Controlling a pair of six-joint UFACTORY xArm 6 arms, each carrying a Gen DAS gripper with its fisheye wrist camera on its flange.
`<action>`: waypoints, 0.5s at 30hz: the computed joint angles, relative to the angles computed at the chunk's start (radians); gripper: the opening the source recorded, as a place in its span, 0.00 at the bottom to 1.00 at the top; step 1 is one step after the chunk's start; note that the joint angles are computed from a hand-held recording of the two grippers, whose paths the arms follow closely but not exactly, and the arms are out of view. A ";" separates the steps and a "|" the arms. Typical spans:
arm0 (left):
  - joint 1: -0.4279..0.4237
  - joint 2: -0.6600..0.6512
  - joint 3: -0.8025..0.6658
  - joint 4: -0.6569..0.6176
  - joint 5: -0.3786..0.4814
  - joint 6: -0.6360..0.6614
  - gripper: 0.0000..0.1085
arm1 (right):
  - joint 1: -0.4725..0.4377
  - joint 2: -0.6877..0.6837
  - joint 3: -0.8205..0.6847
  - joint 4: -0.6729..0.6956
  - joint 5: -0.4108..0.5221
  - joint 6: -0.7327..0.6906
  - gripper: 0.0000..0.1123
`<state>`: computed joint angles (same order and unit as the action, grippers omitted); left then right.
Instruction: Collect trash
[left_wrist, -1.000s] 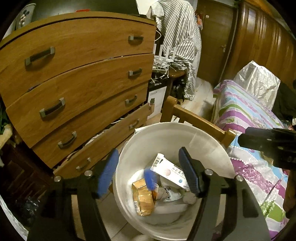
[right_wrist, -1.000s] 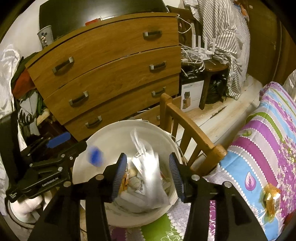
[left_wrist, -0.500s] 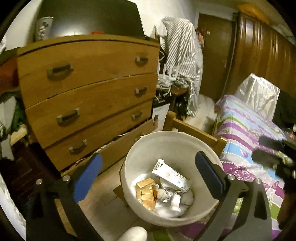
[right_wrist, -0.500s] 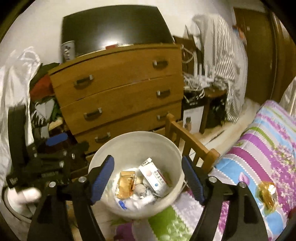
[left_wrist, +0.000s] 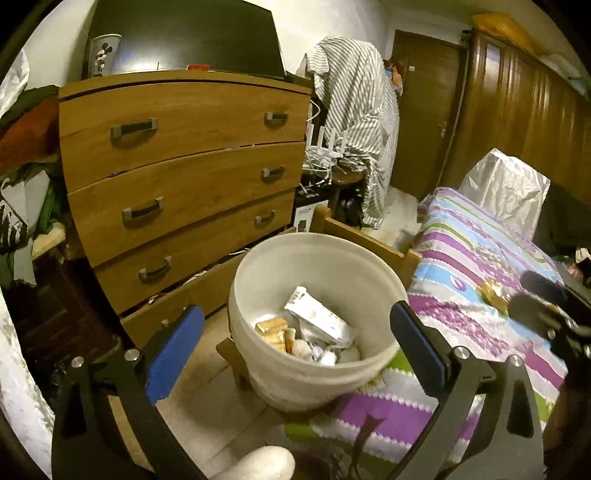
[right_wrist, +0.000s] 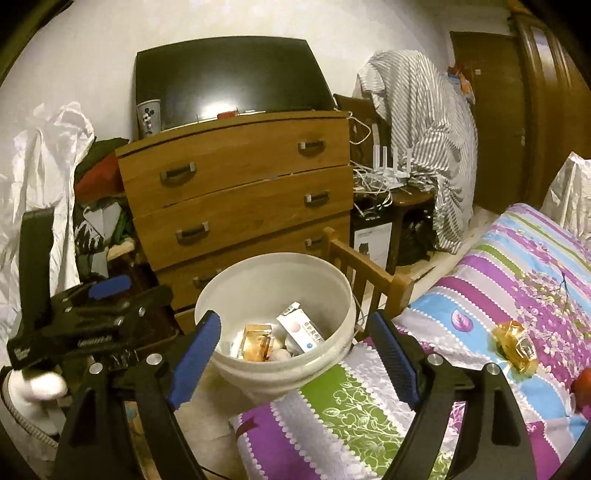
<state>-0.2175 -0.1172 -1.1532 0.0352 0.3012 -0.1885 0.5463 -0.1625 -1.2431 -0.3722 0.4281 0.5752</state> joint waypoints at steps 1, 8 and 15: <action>-0.004 -0.018 0.017 0.013 0.002 -0.009 0.90 | 0.001 -0.005 0.002 0.001 0.002 -0.002 0.74; -0.023 -0.103 0.096 0.025 0.007 -0.028 0.90 | 0.012 -0.038 0.019 -0.011 0.012 0.007 0.74; -0.034 -0.133 0.121 0.026 -0.006 -0.030 0.90 | 0.013 -0.043 0.016 0.009 0.022 -0.007 0.74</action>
